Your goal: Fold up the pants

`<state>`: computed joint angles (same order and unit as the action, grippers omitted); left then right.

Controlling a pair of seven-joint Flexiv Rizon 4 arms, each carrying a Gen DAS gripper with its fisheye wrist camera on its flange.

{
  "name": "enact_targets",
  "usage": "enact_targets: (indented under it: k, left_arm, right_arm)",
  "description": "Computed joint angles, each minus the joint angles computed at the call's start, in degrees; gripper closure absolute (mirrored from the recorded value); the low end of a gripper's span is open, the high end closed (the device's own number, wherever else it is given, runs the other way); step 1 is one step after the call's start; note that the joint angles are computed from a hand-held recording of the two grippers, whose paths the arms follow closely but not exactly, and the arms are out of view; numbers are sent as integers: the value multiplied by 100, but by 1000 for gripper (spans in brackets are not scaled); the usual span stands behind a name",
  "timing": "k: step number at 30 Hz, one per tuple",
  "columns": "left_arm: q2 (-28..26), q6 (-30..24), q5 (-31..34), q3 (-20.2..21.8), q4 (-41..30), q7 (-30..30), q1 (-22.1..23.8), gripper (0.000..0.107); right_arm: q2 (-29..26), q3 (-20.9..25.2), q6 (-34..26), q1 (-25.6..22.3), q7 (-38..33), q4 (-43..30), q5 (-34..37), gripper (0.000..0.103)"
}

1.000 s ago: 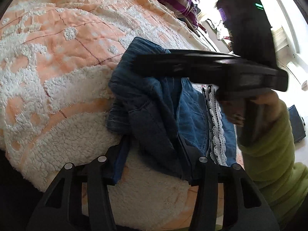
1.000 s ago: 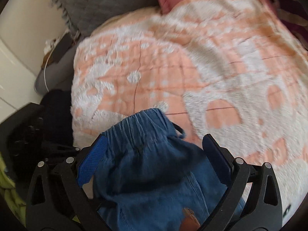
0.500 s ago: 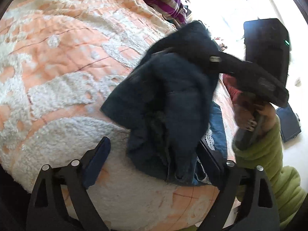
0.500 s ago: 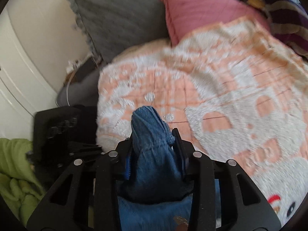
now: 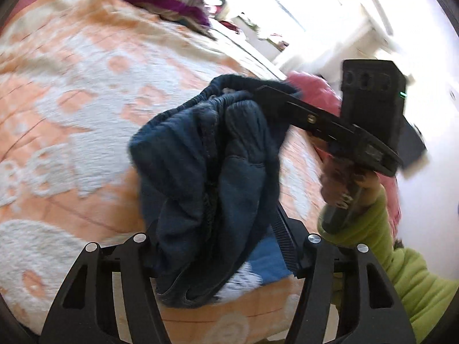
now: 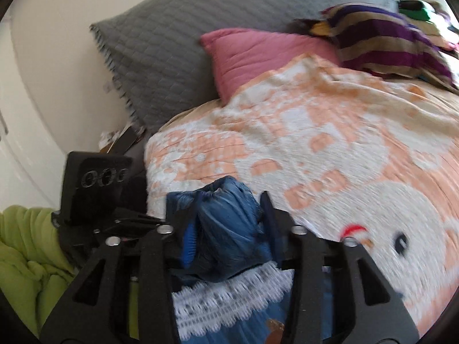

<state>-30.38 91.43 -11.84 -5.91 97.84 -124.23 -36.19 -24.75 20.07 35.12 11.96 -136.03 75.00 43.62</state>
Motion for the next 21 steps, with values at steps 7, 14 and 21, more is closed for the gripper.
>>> enact_targets:
  k: [7, 14, 21]
  left_arm:
    - [-497, -414, -152, -1238, -510, 1177, 630, 37]
    - [-587, -1211, 79, -370, -992, 980, -49, 33]
    - [-432, -1305, 465, 4, -930, 686, -377, 31]
  right_arm:
    - [500, -271, 1131, -8, 448, 1129, -339, 54]
    - [438, -530, 1988, 585, 1361, 1975, -1985, 47]
    - [549, -174, 2240, 167, 1393, 2180, -1784, 45]
